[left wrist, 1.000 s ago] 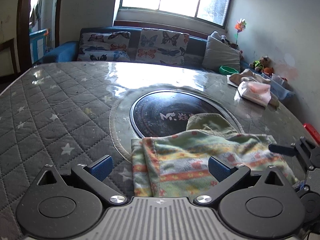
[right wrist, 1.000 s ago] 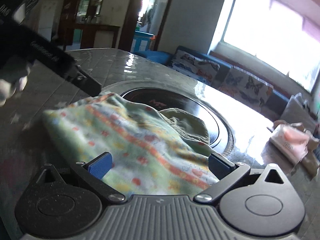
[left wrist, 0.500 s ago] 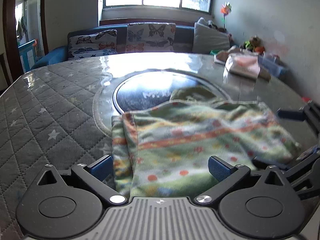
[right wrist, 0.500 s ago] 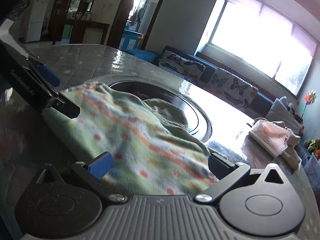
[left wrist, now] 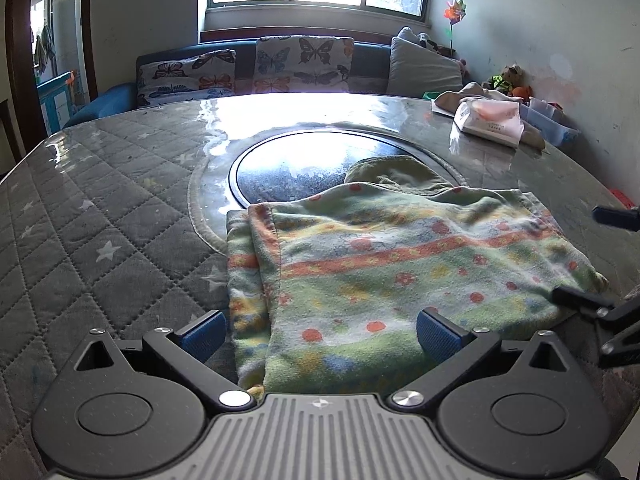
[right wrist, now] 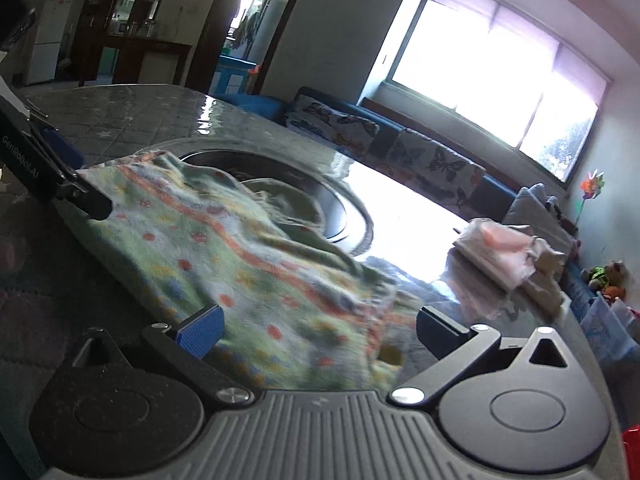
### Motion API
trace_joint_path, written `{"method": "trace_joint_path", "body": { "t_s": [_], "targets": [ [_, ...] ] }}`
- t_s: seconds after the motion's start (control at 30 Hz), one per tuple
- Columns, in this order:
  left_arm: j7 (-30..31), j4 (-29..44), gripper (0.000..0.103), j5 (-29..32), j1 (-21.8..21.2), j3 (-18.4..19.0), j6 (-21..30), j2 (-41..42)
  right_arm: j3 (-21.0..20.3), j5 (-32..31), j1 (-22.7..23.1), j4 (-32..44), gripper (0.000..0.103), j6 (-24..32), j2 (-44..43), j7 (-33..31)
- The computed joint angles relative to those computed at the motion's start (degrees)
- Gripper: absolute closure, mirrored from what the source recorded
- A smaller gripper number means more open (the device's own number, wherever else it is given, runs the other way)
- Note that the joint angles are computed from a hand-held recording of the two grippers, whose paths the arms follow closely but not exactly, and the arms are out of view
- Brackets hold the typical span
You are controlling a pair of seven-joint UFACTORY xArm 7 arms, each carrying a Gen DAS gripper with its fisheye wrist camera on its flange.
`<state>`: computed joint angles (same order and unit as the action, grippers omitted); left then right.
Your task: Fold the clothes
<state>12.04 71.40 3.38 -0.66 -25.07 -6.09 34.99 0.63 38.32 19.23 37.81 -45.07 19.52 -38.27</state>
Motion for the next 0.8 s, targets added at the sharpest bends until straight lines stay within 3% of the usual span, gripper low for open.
{"method": "trace_joint_path", "body": {
  "t_s": [0.5, 0.8],
  "targets": [
    [0.46, 0.17, 0.0, -0.55, 1.61, -1.59, 0.9, 0.29, -0.61, 10.03, -0.81, -1.02, 0.0, -1.57, -0.88, -4.78],
    [0.85, 0.37, 0.0, -2.16, 2.12, -1.75, 2.08, -0.25, -0.72, 10.51, -1.49, 1.37, 0.0, -1.5, 0.24, -5.54]
  ]
}}
